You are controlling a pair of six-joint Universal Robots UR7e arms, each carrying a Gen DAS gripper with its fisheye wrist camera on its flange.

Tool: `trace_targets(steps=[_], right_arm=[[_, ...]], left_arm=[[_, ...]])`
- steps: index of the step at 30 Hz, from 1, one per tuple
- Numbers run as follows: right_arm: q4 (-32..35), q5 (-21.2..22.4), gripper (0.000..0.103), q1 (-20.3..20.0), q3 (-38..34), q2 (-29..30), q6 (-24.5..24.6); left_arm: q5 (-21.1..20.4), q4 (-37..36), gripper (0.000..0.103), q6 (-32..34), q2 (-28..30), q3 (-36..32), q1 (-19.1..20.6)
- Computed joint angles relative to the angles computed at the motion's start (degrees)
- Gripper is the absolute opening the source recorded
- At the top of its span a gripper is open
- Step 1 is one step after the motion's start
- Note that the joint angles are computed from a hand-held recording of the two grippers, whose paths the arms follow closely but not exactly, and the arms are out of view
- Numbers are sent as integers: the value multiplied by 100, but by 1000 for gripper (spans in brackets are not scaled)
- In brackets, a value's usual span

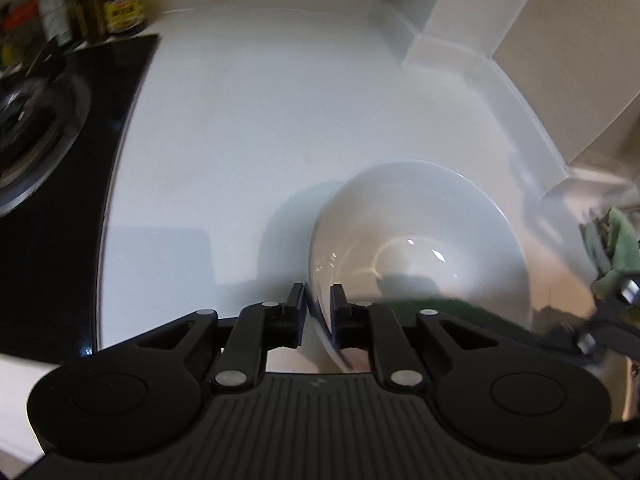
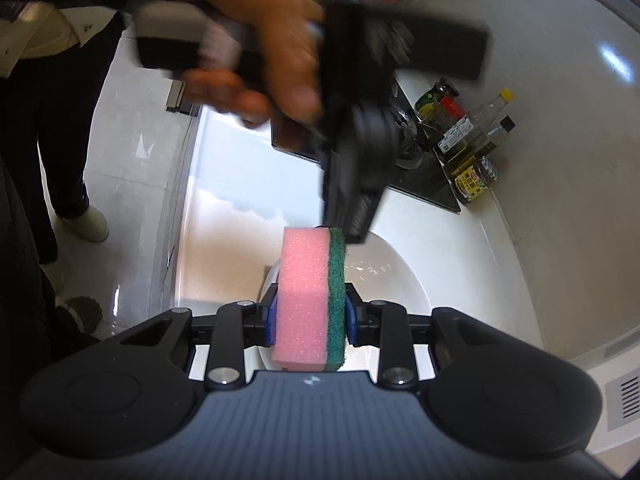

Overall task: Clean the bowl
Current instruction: 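Hold the bowl rim with the left gripper while the right gripper scrubs inside with the sponge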

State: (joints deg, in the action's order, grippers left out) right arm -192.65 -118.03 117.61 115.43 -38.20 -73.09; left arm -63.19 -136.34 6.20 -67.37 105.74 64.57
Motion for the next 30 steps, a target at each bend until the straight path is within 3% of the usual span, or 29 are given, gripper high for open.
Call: trace_targets(steps=[2,6,8,13,16,21,25,30], right_arm=[[13,-30,27,9,-26,14,-43],[39,2,27,4,-78,67,-93],[76,40,27,7,-93,56,-74],[20,69,27,-3,-32,-7,-129],[-12,43,27,18,5,-25,-154],[91,72,27,15,28,-95,-184],[71,20,27,51,54,-112,-200],[78,10,27,66,28,-88,-211]], left_arm=[[-82,6,8,-147,61,-98,33],[34,17,21,-672,-442,415,-83],[94,106,20,-564,-496,501,-123],[270,99,7,-157,-76,162,-126],[146,27,11,-280,-65,103,-57],[104,2,15,-380,-531,524,-69],[138,43,8,-108,-231,239,-19],[201,-175,11,-353,-396,430,-82]])
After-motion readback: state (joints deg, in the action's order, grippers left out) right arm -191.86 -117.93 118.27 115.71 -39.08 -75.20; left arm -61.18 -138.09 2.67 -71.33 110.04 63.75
